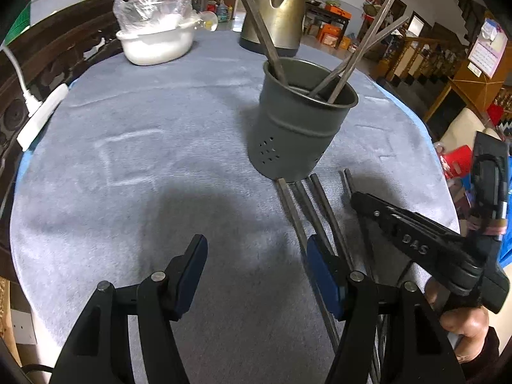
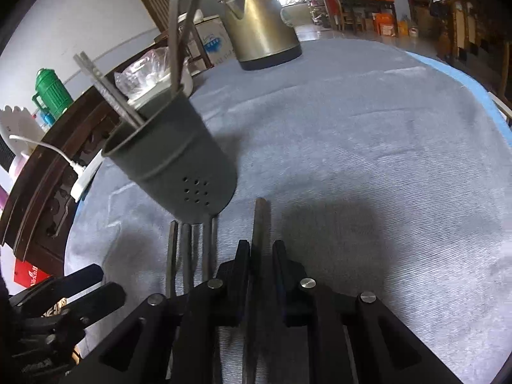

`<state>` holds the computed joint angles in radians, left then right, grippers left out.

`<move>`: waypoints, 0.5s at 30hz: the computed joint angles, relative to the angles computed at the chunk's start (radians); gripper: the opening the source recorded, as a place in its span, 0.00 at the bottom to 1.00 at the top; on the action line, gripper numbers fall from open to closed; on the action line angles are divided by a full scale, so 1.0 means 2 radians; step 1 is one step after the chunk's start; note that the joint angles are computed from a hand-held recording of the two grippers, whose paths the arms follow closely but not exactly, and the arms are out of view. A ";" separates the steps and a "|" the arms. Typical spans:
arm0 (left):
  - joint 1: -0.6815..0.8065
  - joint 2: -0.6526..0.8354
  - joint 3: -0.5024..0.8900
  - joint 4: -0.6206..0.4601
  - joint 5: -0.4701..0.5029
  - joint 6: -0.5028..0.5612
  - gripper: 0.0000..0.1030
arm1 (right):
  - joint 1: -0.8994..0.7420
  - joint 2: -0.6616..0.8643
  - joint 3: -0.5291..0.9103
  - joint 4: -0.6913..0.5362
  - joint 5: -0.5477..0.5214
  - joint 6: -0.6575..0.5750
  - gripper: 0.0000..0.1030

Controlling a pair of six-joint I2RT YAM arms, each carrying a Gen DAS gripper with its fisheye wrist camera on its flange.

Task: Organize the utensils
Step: 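Close the left tool on a dark utensil while the right tool holds its own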

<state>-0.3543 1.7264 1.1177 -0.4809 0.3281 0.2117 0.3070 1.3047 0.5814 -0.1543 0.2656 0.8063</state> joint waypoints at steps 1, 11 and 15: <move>-0.003 0.005 0.004 0.000 -0.001 0.000 0.64 | -0.005 -0.008 -0.003 -0.003 -0.004 -0.001 0.17; -0.028 0.056 0.055 -0.021 -0.018 0.014 0.64 | -0.023 -0.026 -0.033 0.022 -0.028 0.009 0.15; -0.038 0.077 0.081 -0.036 -0.018 0.017 0.64 | -0.024 -0.034 -0.040 0.028 -0.033 0.009 0.15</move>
<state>-0.4306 1.8797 1.2794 -0.5522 0.2915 0.2465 0.2584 1.2376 0.5004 -0.0982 0.1993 0.8247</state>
